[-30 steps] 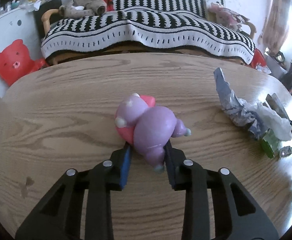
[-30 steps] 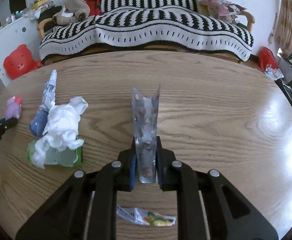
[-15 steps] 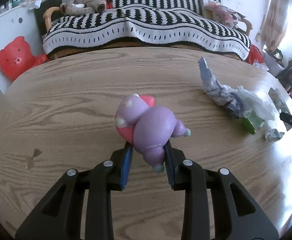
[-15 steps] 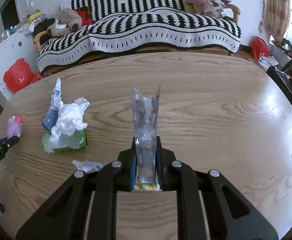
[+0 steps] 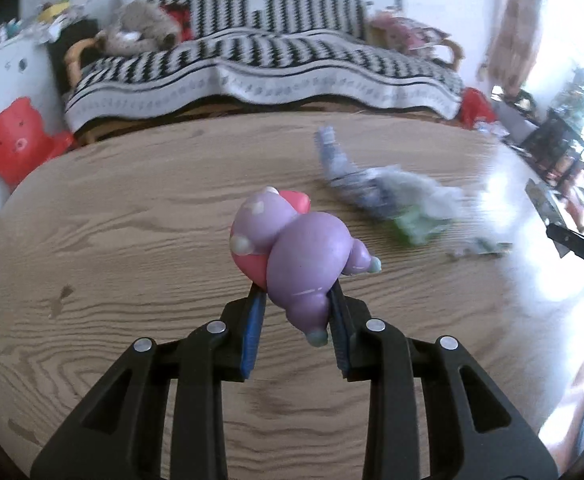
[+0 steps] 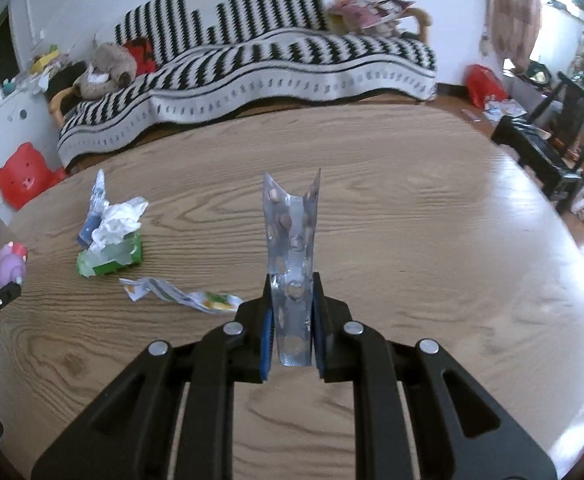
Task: Collect trash
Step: 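Carry the purple toy and blister pack over the black bin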
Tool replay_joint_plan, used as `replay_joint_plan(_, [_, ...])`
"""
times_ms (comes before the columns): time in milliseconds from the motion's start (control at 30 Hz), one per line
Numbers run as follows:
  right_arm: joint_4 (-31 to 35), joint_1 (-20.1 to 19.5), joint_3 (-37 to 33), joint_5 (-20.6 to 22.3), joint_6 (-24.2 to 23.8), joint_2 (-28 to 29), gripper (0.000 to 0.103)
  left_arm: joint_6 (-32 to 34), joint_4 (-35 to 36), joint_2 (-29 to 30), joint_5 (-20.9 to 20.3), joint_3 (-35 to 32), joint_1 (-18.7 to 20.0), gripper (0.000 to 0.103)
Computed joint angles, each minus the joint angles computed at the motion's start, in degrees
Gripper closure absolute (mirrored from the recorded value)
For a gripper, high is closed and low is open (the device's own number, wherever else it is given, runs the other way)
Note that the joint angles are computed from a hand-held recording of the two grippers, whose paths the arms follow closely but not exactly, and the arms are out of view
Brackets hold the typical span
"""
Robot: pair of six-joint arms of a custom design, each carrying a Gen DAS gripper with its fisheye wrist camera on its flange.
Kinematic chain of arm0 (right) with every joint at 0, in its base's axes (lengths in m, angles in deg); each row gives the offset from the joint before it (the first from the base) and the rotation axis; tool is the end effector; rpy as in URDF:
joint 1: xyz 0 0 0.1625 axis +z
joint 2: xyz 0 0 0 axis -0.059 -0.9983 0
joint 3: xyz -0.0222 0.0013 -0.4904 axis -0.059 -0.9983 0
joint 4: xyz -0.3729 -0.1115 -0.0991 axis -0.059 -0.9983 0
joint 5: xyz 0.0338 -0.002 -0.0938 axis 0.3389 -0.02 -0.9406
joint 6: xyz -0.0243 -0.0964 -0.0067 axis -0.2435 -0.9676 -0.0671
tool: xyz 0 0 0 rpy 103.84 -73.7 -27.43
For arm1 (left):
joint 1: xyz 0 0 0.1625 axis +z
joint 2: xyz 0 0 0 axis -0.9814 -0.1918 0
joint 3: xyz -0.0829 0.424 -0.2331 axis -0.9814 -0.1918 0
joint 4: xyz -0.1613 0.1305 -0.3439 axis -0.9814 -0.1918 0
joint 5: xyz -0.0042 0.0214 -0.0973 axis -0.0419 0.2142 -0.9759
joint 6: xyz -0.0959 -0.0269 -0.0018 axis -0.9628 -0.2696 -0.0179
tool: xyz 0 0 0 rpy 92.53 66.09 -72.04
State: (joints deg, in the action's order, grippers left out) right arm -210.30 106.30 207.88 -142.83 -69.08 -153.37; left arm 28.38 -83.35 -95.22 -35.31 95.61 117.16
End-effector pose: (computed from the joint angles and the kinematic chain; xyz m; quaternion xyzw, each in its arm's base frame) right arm 0.1673 -0.4280 0.2753 0.0693 -0.8694 0.3607 0.3304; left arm -0.2278 -0.4461 0.2149 0.1884 0.8857 -0.2970 0.3030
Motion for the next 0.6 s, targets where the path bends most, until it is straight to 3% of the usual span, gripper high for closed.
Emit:
replay_joint_plan(233, [-1.54,-1.79,6.74,-2.6,1.46,-11.06,0.086,4.43,-6.08,7.14,-7.91,-1.86,-6.81,0.074])
replay_joint_plan(467, [-2.0,-1.88,14.52,-5.98,3.37,-22.88,0.086,7.21,-12.09,16.68,-20.86,-4.01,-14.48,0.074])
replay_joint_plan(600, [-1.03,-3.88,19.8,-6.67,4.58,-30.64,0.086,7.58,-12.58,21.37,-27.37,-4.76,-17.69,0.074])
